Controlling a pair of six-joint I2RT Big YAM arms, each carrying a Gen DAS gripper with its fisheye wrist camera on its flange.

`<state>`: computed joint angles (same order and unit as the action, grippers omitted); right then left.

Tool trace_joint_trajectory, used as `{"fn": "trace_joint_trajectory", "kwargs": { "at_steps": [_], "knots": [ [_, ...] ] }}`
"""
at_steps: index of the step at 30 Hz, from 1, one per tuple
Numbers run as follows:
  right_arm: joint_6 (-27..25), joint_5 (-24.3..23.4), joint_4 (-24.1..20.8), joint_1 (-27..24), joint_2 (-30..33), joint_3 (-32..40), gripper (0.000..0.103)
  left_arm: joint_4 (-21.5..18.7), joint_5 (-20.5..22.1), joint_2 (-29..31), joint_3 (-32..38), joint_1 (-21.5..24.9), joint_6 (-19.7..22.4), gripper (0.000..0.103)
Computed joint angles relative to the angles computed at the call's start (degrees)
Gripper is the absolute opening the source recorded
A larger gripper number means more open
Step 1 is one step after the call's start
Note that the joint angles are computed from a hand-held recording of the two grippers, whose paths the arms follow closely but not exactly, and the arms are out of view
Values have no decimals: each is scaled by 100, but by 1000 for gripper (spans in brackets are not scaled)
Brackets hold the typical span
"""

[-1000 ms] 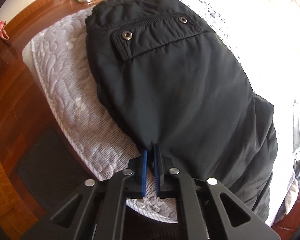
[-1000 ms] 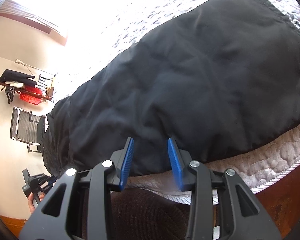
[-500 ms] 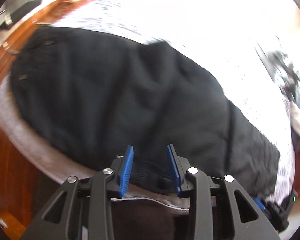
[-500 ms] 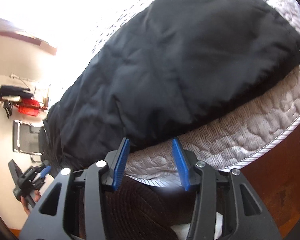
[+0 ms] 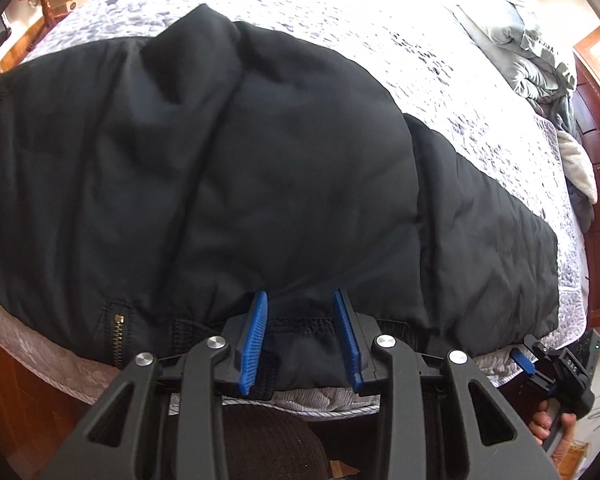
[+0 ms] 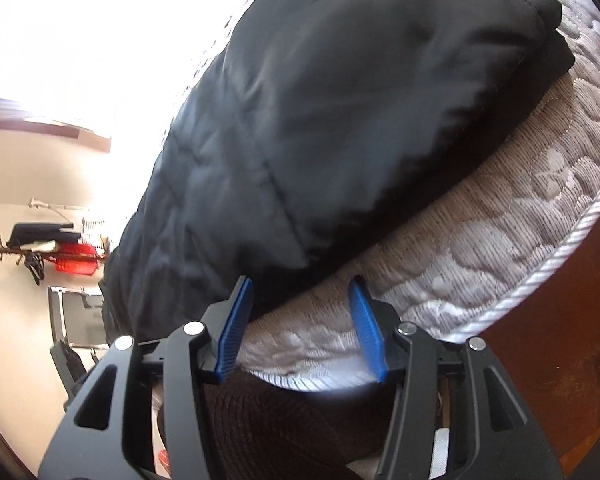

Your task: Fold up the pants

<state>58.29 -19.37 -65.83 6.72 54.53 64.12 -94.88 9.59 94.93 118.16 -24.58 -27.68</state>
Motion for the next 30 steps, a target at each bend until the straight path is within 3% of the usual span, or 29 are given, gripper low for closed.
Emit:
{"fn": "trace_joint_trajectory", "kwargs": {
  "at_steps": [3, 5, 7, 10, 14, 19, 22, 26, 30],
  "knots": [
    [105, 34, 254, -59, 84, -79, 55, 96, 81, -18, -70, 16, -165, 35],
    [94, 126, 336, -57, 173, -34, 53, 233, 404, -116, -196, 71, -177, 35],
    [-108, 332, 227, -13, 319, 147, 36, 252, 596, -9, -61, -24, -170, 35],
    [-339, 455, 248, -53, 455, 390, 13, 68, 404, 311, 262, -232, 82, 35],
    [-939, 733, 67, 7, 976, 1148, 9, 277, 131, 439, 177, -293, 25, 35],
    [-1985, 1112, -47, 83, 1726, 2522, 8, 664, 269, 599, 254, -275, -317, 35],
    [-2332, 1365, -257, 69, 2017, 3023, 7, 816, 333, 720, 389, -255, -439, 35],
    [-2049, 1249, -586, -250, 1929, 2439, 7, 719, 158, 943, 670, -377, -349, 38],
    [-1618, 1108, -471, -209, 1606, 1448, 10, 613, -3, 877, 702, -396, -4, 44]
  ]
}}
